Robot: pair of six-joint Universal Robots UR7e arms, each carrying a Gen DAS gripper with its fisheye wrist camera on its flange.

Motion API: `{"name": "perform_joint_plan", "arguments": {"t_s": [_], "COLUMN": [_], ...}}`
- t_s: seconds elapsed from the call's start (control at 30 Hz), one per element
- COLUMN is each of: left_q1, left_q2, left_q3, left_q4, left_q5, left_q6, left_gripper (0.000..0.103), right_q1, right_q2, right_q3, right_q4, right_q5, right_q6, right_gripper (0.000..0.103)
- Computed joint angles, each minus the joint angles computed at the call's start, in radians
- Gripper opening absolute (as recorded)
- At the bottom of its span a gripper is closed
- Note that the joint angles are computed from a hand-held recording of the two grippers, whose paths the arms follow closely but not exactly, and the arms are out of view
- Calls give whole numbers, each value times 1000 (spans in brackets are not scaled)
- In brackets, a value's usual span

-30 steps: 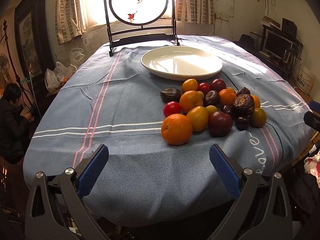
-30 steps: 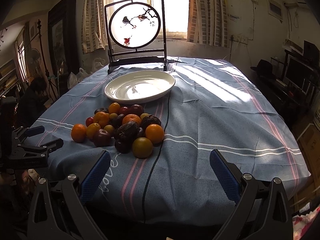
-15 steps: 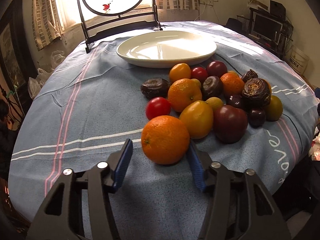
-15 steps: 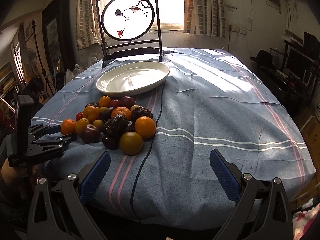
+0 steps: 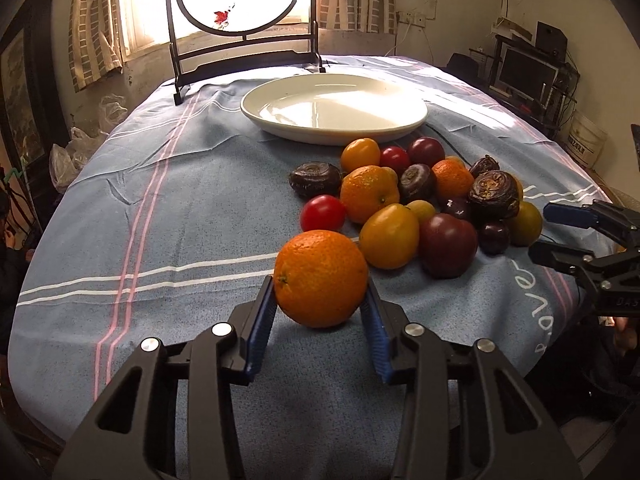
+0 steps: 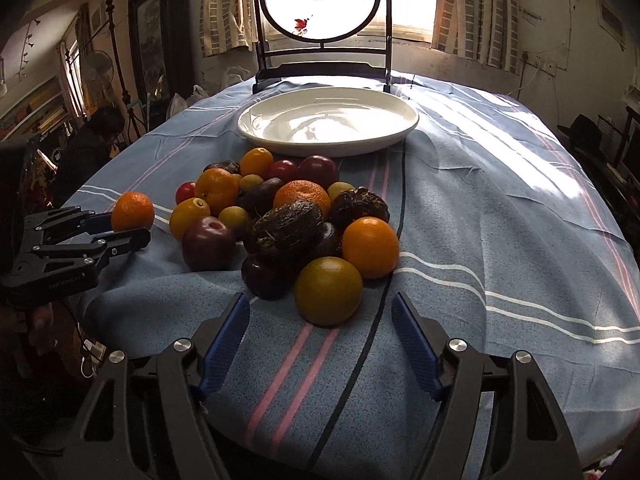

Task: Organize fruits
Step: 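Grasp the large orange with the left gripper while the right gripper grasps a yellow fruit, then lower the orange onto the white plate with the left gripper while the right places the yellow fruit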

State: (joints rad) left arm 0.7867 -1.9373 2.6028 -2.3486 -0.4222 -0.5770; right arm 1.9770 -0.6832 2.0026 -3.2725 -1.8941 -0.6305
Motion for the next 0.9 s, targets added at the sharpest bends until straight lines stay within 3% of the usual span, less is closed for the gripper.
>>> {"name": "perform_joint_plan", "arguments": {"t_s": [0.1,0.2,0.27,0.5,0.73,0.9], "left_q1": [-12,-14,-13,-4,-47,-19], "left_q2": [-20,-31,-27,-14,-62,20], "left_q3": [0,1,2,10,-1,-61], "left_q4": [21,18,10,-32,35,-109], "left_q5": [4,1,2,0,22,31], "left_q6": [-13,-14,-10,4,-30,107], "left_gripper": [41,41,41,41,41,41], "right_q1": [-7,-13,-18,-38,-43,-23], "right_q2": [13,21,17,-17,-95,-105], "right_q3": [-12,-22,-23,1,19,-75], "right_q4": [7,0,1,13,52,111], "right_q5": [19,29,27,81,173,199], "right_q6": [0,13,19,35,56,69], "right_gripper": [56,49,38,37,37,37]}}
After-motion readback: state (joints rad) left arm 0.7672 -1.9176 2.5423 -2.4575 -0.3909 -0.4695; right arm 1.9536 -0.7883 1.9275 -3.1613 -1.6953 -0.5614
